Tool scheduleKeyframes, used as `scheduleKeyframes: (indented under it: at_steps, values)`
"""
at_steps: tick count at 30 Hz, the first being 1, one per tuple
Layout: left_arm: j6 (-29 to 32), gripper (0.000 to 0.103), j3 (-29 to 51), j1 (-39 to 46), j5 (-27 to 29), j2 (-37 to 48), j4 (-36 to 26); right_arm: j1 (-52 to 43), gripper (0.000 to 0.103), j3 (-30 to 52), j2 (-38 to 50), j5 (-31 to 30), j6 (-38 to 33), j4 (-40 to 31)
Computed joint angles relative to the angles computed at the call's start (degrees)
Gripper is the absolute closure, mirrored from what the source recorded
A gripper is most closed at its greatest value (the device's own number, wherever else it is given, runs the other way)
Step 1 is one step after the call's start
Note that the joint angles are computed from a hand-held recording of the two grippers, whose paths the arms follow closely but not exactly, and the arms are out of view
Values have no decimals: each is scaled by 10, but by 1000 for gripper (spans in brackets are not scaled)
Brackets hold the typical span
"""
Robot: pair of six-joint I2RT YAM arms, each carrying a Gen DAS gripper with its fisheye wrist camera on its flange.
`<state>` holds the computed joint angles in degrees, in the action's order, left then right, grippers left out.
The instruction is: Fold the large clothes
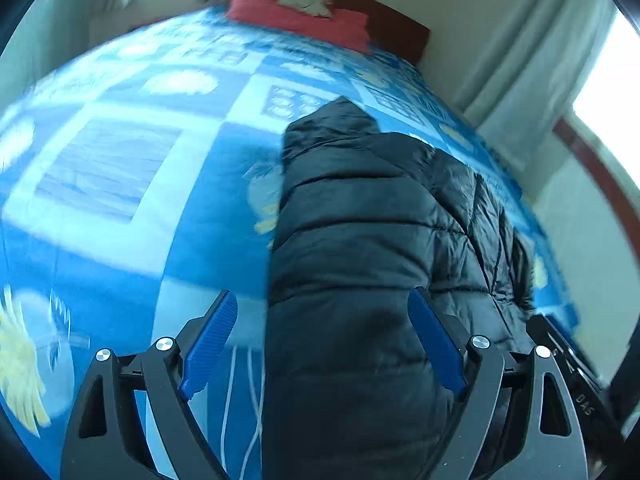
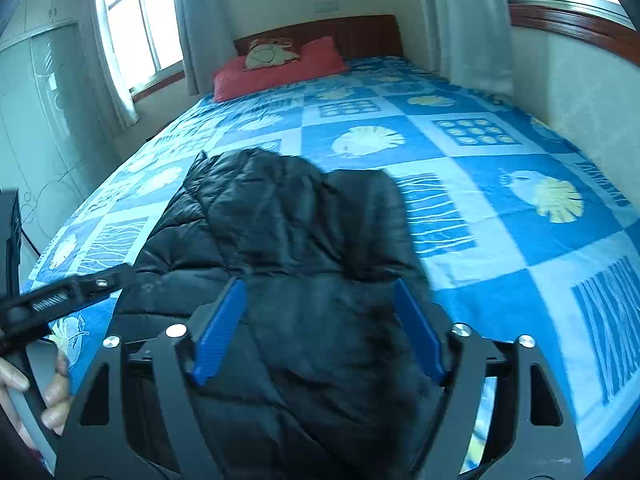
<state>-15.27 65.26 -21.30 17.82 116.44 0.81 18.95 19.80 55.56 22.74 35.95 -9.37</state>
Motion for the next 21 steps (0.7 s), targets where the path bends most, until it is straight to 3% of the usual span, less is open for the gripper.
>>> scheduleKeyframes:
  at_steps: [3,7,11,14,15,19,21]
  values:
    - [-45,17,-51,41,83,-8,35,-66,22,-33,-65,-78,4,-27]
    - [-100,17,-85,60,150,16,80,-176,20,-82,-84,-193,1,-3]
    - [-161,16,-100,67,203,52,135,-313,11,-136,2,-373,-7,129]
    - [-186,14,-78,66,233,77,131,-393,9,-162,149,-500,5,295]
    - [-190,14,-72,67,240,84,131,-398,8,-170,170,-508,8,333]
    - [-215,13,-35,52,257,114,134,-370,6,-167,190,-485,10,362]
    - [-228,15,-26,41,251,122,142,-366,12,-161,211,-496,5,376]
